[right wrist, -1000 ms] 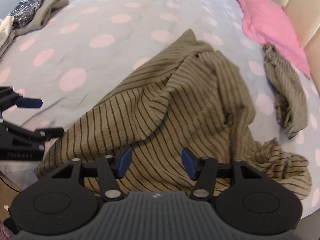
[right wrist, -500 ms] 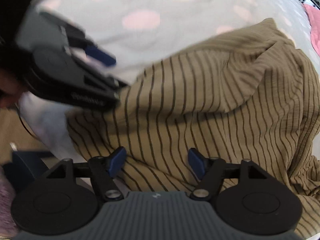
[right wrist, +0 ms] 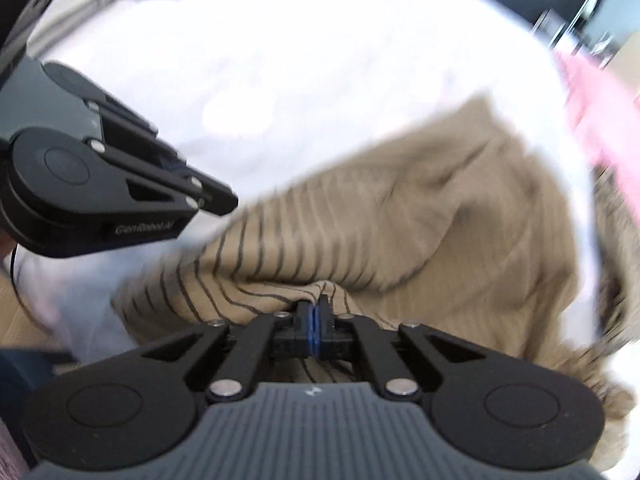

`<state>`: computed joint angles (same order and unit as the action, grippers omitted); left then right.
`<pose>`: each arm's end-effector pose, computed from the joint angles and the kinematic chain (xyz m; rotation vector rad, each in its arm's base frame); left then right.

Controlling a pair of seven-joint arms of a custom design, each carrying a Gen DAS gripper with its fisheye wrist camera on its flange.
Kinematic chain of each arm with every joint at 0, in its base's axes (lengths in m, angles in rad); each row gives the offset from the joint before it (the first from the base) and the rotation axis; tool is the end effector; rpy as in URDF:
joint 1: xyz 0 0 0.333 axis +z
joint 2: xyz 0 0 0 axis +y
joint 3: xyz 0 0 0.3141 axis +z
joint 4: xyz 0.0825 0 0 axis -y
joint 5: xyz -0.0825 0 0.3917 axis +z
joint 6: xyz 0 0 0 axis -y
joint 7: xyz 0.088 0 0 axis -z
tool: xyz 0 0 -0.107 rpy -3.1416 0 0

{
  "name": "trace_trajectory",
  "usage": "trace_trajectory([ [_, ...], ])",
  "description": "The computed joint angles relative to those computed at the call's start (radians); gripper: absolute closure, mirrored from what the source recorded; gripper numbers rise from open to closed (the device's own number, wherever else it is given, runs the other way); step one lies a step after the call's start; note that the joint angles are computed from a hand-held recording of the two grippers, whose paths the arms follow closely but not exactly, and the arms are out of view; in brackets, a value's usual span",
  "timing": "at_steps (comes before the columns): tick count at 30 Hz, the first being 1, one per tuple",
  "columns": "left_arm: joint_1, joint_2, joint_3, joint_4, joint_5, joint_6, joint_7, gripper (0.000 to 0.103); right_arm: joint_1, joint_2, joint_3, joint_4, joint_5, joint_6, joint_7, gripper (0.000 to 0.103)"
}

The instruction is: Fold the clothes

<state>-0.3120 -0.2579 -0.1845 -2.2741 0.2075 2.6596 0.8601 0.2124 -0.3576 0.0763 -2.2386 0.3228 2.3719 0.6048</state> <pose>0.4550 -0.2600 0.5274 -1.9683 1.8682 -0.8257 0.4715 0.1477 0.5621 -2.5897 0.6484 -0.4547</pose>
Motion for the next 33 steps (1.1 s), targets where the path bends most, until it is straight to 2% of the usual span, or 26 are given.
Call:
trace_trajectory([
  [3,0.031,-0.052,-0.009,0.003,0.055,0.016,-0.048,0.103,0.022,-0.038,-0.006,0.021,0.063,0.023,0.019,0.102],
  [9,0.061,-0.193,0.021,0.015,0.120,-0.004,-0.068,0.103,0.110,-0.086,-0.030,0.139,0.239,-0.040,-0.068,0.102],
  [12,0.086,-0.265,0.020,0.056,0.175,-0.060,-0.044,0.103,0.150,-0.072,-0.036,0.222,0.330,-0.058,-0.099,0.102],
  [15,0.125,-0.328,0.009,0.125,0.243,-0.122,-0.016,0.103,0.195,-0.064,-0.055,0.327,0.455,-0.110,-0.110,0.102],
  [18,0.169,-0.339,-0.028,0.222,0.330,-0.180,0.014,0.103,0.227,-0.074,-0.068,0.403,0.561,-0.134,-0.136,0.102],
  [21,0.179,-0.340,-0.050,0.290,0.372,-0.230,0.051,0.103,0.239,-0.079,-0.081,0.457,0.622,-0.159,-0.149,0.102],
  [24,0.181,-0.324,-0.066,0.318,0.387,-0.266,0.061,0.103,0.219,-0.082,-0.083,0.479,0.615,-0.182,-0.121,0.102],
  [26,0.167,-0.324,-0.055,0.301,0.371,-0.282,0.068,0.103,0.189,-0.086,-0.073,0.462,0.573,-0.168,-0.095,0.102],
  [30,0.132,-0.330,-0.012,0.234,0.305,-0.304,0.087,0.090,0.106,-0.070,-0.043,0.399,0.430,-0.099,-0.023,0.102],
  [33,0.103,-0.343,0.026,0.168,0.242,-0.315,0.113,0.087,0.040,-0.002,-0.018,0.358,0.296,-0.021,0.054,0.102],
])
